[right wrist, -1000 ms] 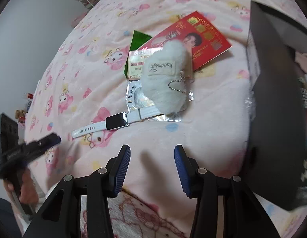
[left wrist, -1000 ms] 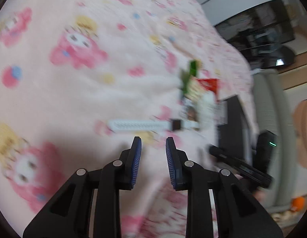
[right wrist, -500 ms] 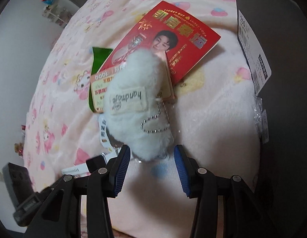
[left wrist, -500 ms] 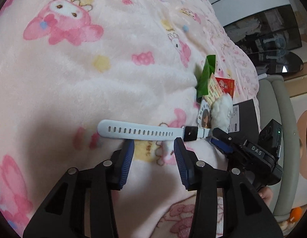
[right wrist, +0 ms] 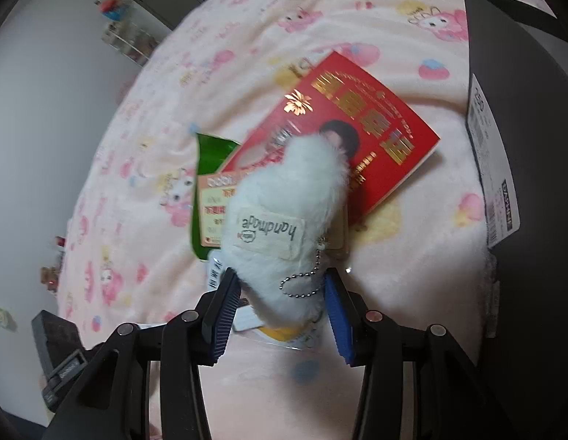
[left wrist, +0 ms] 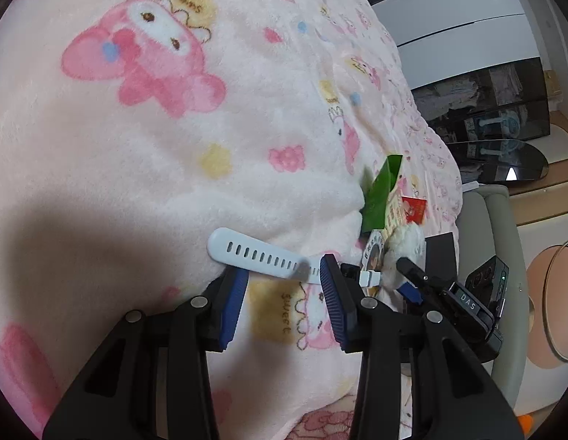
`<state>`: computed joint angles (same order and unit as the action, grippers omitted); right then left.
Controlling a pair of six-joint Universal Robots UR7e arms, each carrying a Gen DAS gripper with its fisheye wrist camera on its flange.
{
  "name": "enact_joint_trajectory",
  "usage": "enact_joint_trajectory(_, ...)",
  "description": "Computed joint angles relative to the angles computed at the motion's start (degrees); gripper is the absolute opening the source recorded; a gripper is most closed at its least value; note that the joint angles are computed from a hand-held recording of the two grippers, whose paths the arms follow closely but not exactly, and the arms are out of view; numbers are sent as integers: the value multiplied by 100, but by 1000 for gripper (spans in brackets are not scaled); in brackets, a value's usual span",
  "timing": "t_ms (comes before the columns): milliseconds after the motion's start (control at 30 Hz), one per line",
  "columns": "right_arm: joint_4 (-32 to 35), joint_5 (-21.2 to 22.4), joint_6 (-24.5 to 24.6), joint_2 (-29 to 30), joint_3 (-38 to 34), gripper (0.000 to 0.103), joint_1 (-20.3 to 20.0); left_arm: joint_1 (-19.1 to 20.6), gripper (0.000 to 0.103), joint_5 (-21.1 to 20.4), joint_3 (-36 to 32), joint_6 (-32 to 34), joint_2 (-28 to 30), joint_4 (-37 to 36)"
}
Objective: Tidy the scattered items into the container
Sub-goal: 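Close the left gripper on the white smartwatch strap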
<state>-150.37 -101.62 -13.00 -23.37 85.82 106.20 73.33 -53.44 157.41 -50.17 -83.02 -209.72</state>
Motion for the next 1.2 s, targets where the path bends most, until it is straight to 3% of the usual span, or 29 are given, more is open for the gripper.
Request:
enact_joint_trajectory(33,92,-117,73,-14,4,42,-4,-24,40,76,-26,23,22,61)
enact_joint_trajectory(133,196,98,64,-110,164,42,-72,-264,18,558,20,-138,-79,433)
enact_joint_trajectory(233,-63,399,-291,-186,272,32,-37,-297,17,559,119,-110,-42,170)
enact_joint_trajectory(300,-512,491,-351,-199,310,32,17,-272,17,518,142,-81,-107,222)
enact_joint_trajectory(367,-993,56,-323,-154,301,32,144,-271,17,507,148,-102,-91,240)
enact_joint_trajectory(600,8,-307,-225,-216,361,32,126,-283,19,455,213,-119,-92,147)
enact_joint_trajectory(700,92,-452,-156,-60,237,33,81,-259,23,392,201,-161,-87,145)
enact_joint_trajectory(800,-69,-333,-53,62,112,40,21,-179,29,282,179,-160,-26,33)
enact_joint_trajectory(933,83,-252,-48,200,-88,40,35,-74,31,273,132,-243,106,-153)
enact_joint_trajectory(1000,-1,-81,-107,134,18,23,60,-151,27,421,131,-237,168,-221)
enact_joint_trajectory(1067,27,50,-154,36,93,12,43,-286,10,579,161,-200,171,-242)
enact_joint_trajectory(1200,228,531,-152,-124,193,6,4,-629,8,911,338,-233,86,-385)
